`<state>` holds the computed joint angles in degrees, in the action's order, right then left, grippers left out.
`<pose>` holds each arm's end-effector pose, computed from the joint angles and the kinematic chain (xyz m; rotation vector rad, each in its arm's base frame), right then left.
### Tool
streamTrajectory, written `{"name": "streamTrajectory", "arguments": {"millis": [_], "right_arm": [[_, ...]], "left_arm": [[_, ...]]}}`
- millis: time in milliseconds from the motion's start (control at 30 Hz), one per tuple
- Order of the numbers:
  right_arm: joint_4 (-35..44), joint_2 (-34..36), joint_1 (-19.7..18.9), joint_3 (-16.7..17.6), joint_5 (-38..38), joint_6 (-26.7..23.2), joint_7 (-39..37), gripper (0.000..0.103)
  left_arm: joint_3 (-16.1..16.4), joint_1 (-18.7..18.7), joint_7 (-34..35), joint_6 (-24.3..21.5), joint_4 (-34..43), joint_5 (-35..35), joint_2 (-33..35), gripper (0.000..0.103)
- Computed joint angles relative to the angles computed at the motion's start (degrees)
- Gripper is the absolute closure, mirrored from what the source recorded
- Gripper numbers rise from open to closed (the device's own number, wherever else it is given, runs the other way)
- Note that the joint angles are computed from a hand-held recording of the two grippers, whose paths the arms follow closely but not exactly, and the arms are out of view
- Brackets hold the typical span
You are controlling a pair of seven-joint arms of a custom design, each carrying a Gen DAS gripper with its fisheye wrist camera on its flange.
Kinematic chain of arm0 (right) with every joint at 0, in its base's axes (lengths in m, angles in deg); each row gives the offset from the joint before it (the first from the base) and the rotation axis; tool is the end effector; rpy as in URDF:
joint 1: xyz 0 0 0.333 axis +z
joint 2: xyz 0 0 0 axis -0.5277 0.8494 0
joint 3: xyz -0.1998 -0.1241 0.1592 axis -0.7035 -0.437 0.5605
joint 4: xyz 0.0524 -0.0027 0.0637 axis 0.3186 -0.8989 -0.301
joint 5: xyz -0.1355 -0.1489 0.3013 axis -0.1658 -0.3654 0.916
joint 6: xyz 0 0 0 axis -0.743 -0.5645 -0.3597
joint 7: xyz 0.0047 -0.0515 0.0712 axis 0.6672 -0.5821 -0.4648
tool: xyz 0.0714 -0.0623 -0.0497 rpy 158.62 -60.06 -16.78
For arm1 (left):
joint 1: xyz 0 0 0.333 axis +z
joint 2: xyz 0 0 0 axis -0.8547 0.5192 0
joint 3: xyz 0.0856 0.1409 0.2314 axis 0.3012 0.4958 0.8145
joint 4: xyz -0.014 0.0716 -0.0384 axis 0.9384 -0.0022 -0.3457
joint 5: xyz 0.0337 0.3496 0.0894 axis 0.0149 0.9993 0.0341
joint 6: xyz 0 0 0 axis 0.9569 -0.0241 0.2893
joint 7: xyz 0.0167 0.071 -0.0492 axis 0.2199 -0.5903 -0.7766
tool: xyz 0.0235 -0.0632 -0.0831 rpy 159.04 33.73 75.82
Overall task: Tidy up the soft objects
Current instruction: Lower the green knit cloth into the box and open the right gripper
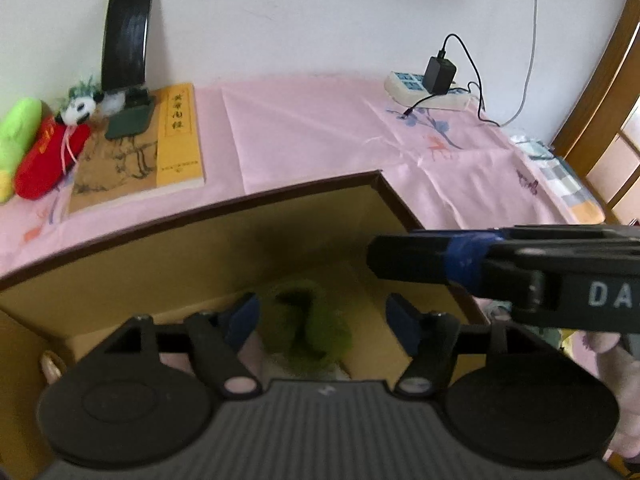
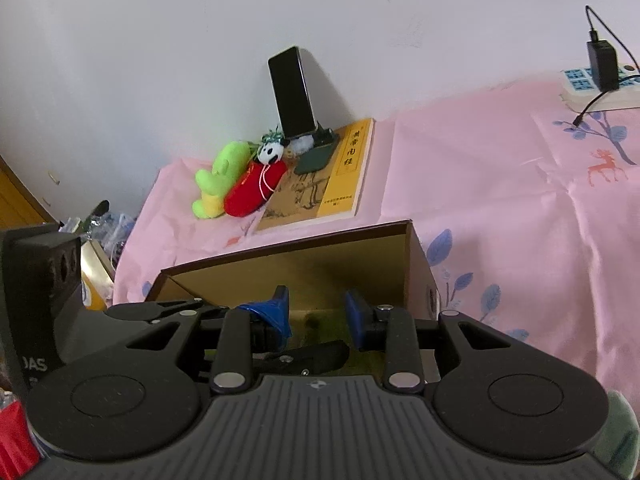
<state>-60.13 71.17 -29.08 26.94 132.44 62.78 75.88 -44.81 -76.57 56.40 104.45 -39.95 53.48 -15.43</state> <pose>0.6267 0.1018 0.4624 -1.7386 1.2518 0.1256 0.5924 -0.2893 0.4503 -1.8208 1.9751 -0.8500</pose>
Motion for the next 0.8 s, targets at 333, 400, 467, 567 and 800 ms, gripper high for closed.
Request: {"name": "streamTrajectory", "arguments": {"millis": [333,400,467,567,800], "right_arm": [[-8.7,-7.3,-1.7,-3.0,6.6,-2.4,-7.5,0.089],[-10.0,-8.3,-1.9,-4.0,7.2,-3.4,-8.1,0.089],[-11.4,-9.4,-2.2,-4.9,8.1,-4.8,-8.8,0.089],[-13.2,-10.8,-2.5,-6.1,8.8,-5.7,-10.2,0.089],[-17.4,-13.6,-3.4,-8.5,10.4,-6.5,-13.4,0.089]], "left_arm": [[1.4,-4.4,-12.4,2.4,-5.4,11.1,-6.6,0.034],[1.1,-5.5,-15.6,1.2,-5.5,14.4,-7.2,0.034],[0.6,-6.2,-18.1,0.2,-5.3,17.2,-7.6,0.034],[-0.4,-7.4,-21.2,-3.7,-3.5,20.5,-7.1,0.034],[-2.0,-10.4,-26.8,-9.0,0.9,24.6,-4.9,0.034]]}}
